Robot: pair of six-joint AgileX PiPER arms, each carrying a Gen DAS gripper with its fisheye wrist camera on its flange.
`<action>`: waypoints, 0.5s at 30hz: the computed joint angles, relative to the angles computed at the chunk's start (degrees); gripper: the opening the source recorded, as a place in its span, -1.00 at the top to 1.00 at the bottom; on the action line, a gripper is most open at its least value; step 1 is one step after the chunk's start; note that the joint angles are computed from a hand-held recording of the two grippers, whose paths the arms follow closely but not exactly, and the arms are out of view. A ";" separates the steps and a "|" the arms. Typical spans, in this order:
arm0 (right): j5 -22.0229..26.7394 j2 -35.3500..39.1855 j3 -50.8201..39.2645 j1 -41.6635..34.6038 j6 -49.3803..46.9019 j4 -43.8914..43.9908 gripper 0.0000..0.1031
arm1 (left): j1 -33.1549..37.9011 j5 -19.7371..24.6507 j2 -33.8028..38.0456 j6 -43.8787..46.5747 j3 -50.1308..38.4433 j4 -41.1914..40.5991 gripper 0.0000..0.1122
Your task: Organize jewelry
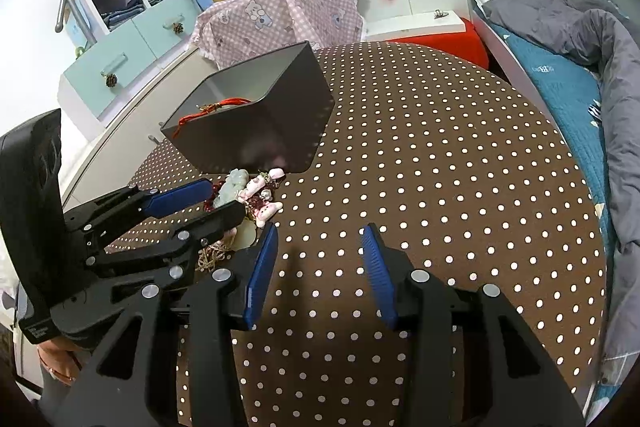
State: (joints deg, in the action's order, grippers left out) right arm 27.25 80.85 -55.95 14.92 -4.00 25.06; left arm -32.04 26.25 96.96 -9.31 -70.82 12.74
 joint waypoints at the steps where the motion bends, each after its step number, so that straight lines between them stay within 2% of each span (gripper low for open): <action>1: 0.07 0.14 -0.21 0.03 0.03 -0.02 0.19 | -0.47 0.85 0.51 -0.09 -0.56 1.16 0.33; 4: 0.25 0.18 -0.21 -0.34 -0.96 0.80 0.19 | -1.75 1.96 1.21 -2.03 -1.21 4.60 0.46; 5: 0.26 0.09 -0.11 -0.51 -1.22 1.08 0.19 | -1.73 2.06 1.22 -0.70 -1.34 3.48 0.55; 6: 0.31 0.21 -0.31 -0.53 -1.10 1.06 0.18 | -1.75 2.03 1.16 -0.50 -1.28 3.30 0.56; 8: 0.50 0.29 -0.50 -0.69 -1.18 1.16 0.18 | -1.28 1.16 0.70 -0.48 -0.86 2.43 0.80; 15: 0.52 0.28 -0.68 0.20 0.41 -0.57 0.18 | 3.95 -4.87 -4.62 10.05 3.74 -15.47 0.86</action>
